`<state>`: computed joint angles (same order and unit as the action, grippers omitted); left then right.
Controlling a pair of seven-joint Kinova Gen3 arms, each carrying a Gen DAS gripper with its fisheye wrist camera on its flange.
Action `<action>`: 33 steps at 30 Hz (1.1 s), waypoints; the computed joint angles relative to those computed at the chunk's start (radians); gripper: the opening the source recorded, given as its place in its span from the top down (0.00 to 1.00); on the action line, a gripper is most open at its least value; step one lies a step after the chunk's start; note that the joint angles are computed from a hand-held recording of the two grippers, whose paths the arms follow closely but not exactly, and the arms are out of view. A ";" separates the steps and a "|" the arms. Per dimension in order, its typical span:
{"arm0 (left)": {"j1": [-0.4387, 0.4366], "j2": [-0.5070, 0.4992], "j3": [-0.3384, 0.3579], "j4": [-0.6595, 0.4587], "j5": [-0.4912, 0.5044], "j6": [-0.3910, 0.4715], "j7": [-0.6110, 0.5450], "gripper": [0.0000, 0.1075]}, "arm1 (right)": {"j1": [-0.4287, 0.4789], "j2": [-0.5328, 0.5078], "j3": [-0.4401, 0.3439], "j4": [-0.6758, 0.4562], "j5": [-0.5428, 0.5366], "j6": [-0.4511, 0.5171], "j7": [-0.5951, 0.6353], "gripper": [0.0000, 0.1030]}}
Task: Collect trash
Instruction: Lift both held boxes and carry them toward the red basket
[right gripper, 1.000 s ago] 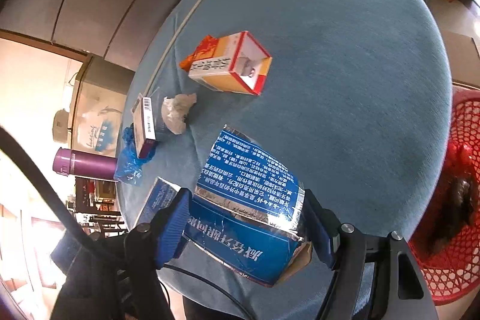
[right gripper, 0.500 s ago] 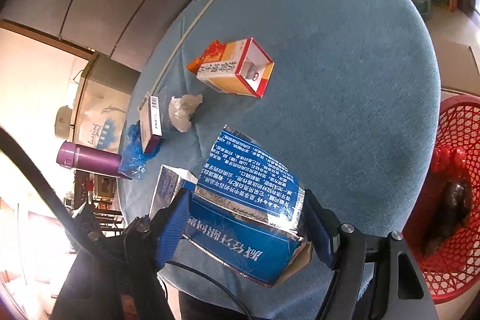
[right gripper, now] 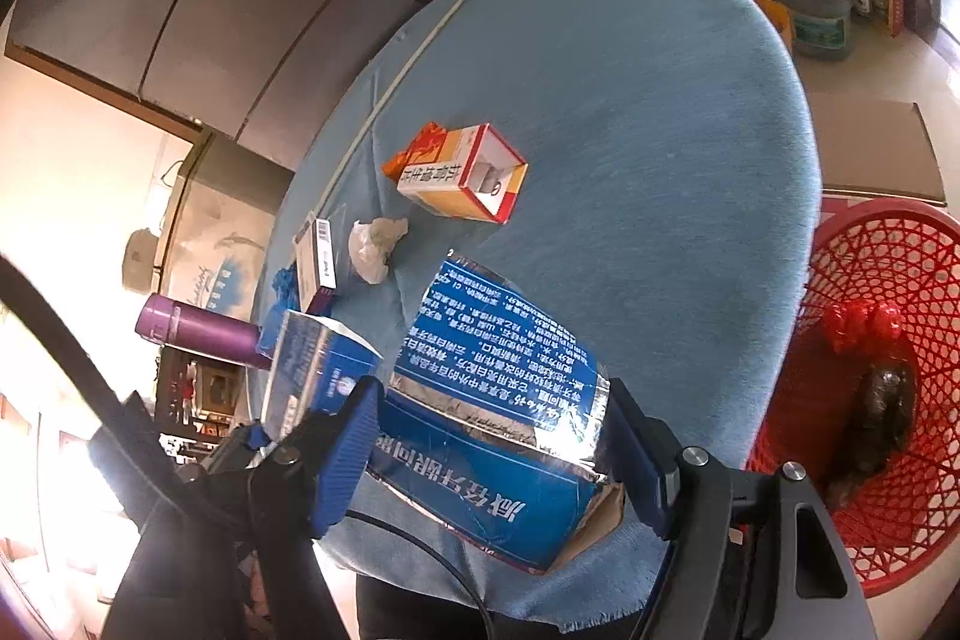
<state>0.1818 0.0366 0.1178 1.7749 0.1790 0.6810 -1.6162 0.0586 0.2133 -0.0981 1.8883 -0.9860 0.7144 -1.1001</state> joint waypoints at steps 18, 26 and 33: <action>0.194 0.048 0.072 -0.159 -0.354 0.046 0.212 0.45 | 0.103 -0.156 0.142 0.140 -0.071 0.056 0.132 0.27; 0.277 0.095 0.085 -0.233 -0.416 0.089 0.234 0.45 | 0.151 -0.231 0.224 0.192 -0.042 0.085 0.204 0.27; 0.350 0.150 0.089 -0.306 -0.450 0.130 0.226 0.45 | 0.188 -0.300 0.299 0.205 -0.032 0.132 0.306 0.27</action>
